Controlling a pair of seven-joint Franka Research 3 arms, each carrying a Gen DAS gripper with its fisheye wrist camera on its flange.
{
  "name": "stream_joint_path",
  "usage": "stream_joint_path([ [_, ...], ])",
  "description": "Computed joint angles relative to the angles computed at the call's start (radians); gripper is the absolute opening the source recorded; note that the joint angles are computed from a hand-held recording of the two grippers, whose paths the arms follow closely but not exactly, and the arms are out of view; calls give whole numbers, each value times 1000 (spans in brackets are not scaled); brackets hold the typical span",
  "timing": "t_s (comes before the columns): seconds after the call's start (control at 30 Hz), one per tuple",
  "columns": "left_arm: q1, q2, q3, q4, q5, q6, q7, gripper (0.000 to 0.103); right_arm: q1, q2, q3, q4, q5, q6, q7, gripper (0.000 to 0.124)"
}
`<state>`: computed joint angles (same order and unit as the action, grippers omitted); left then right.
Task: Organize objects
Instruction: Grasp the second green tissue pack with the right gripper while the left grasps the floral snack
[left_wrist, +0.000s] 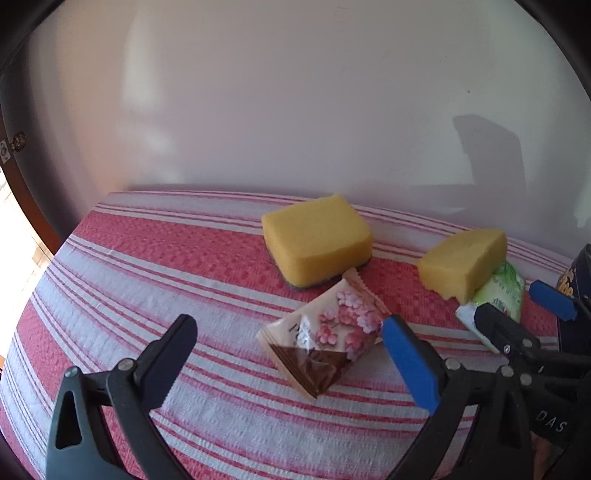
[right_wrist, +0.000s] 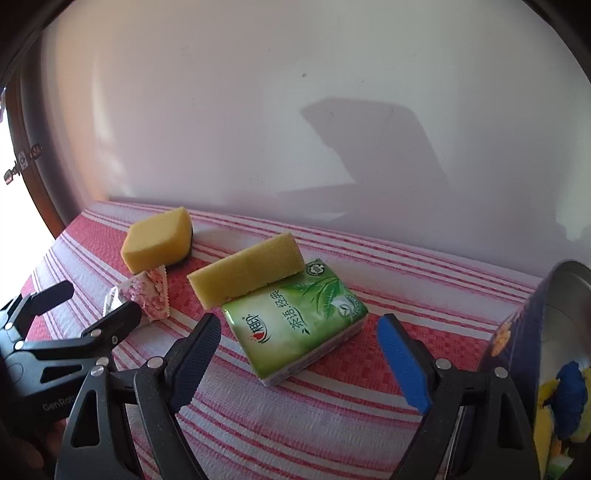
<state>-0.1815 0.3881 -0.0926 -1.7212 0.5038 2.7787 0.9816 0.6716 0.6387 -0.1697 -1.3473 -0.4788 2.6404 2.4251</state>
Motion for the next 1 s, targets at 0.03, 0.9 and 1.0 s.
stream_joint_path([
  [0.03, 6, 14, -9, 20, -15, -16, 16, 102, -12, 9, 14, 18, 14, -19, -28, 88],
  [0.9, 73, -2, -82, -26, -242, 52, 223, 35, 51, -53, -98, -136, 96, 181, 14, 81],
  [1.0, 139, -30, -150, -85, -344, 107, 310, 35, 151, -86, -223, -197, -57, 222, 203, 81],
])
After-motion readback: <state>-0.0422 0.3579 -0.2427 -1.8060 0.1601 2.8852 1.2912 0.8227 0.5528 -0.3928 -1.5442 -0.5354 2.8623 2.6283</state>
